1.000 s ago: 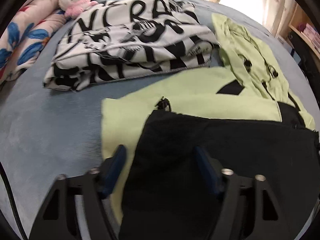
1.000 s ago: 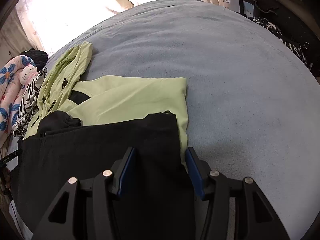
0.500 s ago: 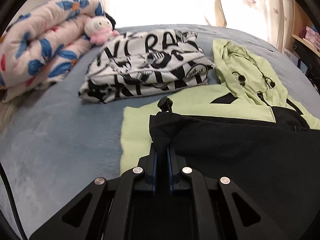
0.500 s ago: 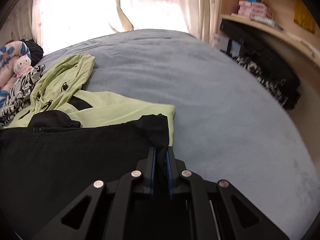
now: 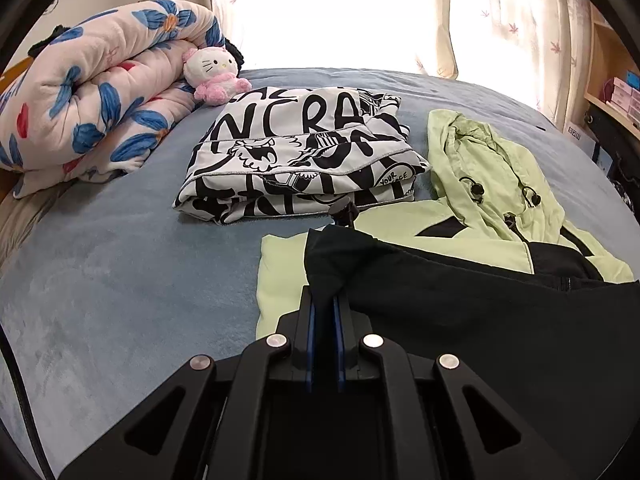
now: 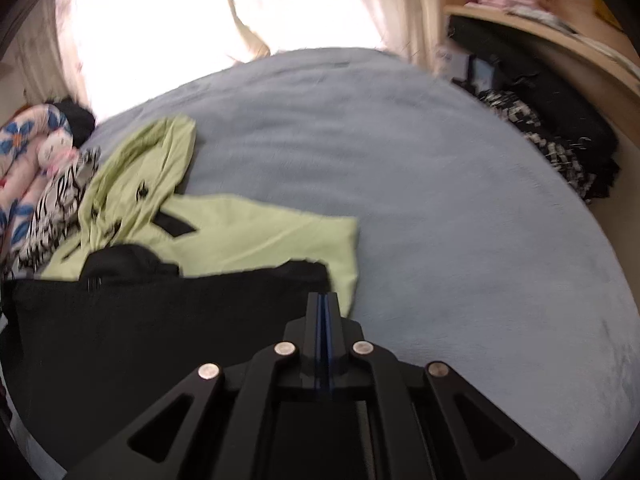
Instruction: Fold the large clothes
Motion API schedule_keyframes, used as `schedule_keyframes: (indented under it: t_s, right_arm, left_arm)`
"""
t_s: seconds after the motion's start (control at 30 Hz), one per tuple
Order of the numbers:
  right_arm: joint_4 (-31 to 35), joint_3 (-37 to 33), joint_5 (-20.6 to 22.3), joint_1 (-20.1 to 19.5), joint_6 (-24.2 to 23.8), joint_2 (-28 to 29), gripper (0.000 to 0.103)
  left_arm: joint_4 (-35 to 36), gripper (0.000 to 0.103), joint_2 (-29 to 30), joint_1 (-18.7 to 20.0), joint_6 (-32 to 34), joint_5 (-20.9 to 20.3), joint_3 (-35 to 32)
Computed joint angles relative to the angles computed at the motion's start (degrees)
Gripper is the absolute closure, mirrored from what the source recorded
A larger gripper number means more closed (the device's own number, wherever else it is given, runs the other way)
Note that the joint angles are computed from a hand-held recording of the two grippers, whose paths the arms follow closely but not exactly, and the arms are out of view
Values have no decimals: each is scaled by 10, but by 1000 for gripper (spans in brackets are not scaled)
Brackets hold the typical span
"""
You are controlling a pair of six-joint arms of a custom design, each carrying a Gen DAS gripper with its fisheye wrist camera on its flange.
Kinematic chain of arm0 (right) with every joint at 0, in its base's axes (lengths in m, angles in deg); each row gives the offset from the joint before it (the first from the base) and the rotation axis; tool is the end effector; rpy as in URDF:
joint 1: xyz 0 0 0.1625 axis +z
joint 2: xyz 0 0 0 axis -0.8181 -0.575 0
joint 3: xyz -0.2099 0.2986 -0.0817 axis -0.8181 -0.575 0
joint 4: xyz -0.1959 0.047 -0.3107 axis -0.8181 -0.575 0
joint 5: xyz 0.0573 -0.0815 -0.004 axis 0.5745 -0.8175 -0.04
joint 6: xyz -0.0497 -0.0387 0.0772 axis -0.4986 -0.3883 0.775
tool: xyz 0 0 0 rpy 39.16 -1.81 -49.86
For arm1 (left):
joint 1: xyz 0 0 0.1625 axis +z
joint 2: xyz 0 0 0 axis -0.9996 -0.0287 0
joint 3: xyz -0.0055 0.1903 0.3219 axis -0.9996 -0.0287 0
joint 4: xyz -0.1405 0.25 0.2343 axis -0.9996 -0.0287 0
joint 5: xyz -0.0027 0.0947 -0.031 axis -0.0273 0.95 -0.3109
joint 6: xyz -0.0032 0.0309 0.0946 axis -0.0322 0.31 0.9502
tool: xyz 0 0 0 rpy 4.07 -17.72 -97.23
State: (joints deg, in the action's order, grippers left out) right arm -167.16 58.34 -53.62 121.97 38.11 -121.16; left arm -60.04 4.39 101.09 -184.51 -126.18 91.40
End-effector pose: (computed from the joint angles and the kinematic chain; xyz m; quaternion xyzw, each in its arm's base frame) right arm -0.0419 -0.3773 0.5294 0.1190 -0.8843 0.2981 0.3390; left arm -0.3744 -0.3022 0.0763 0.0174 0.8241 -0.3950 0.4055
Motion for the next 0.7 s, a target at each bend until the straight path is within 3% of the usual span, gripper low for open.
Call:
schedule_keyframes:
  t_s: [0.03, 0.1, 0.17, 0.33, 0.37, 0.4, 0.5, 0.6, 0.7]
  right_arm:
    - [4, -2, -2, 3, -1, 8, 91]
    - [-5, 0, -15, 8, -3, 20, 63]
    - [-22, 0, -28, 15, -9, 37, 55]
    - [-3, -25, -57, 20, 2, 77, 55]
    - [11, -29, -53, 17, 4, 79, 58]
    - [13, -27, -51, 16, 0, 78, 75]
    - [-52, 14, -48, 23, -50, 55, 86]
    - [-113, 56, -24, 32, -86, 14, 88]
    - [-131, 72, 17, 44, -91, -27, 88]
  left_arm:
    - [-2, 97, 0, 0, 0, 0, 1]
    - [-3, 97, 0, 2, 6, -2, 2]
    - [-7, 97, 1, 4, 13, -5, 3]
    - [-23, 97, -2, 10, 20, -10, 12]
    - [-29, 97, -2, 11, 21, -12, 14]
    - [-34, 97, -3, 13, 23, -14, 17]
    - [-42, 97, -2, 13, 23, -14, 20]
    - [-37, 97, -5, 10, 15, -7, 21]
    - [-20, 97, -10, 2, -7, 1, 18]
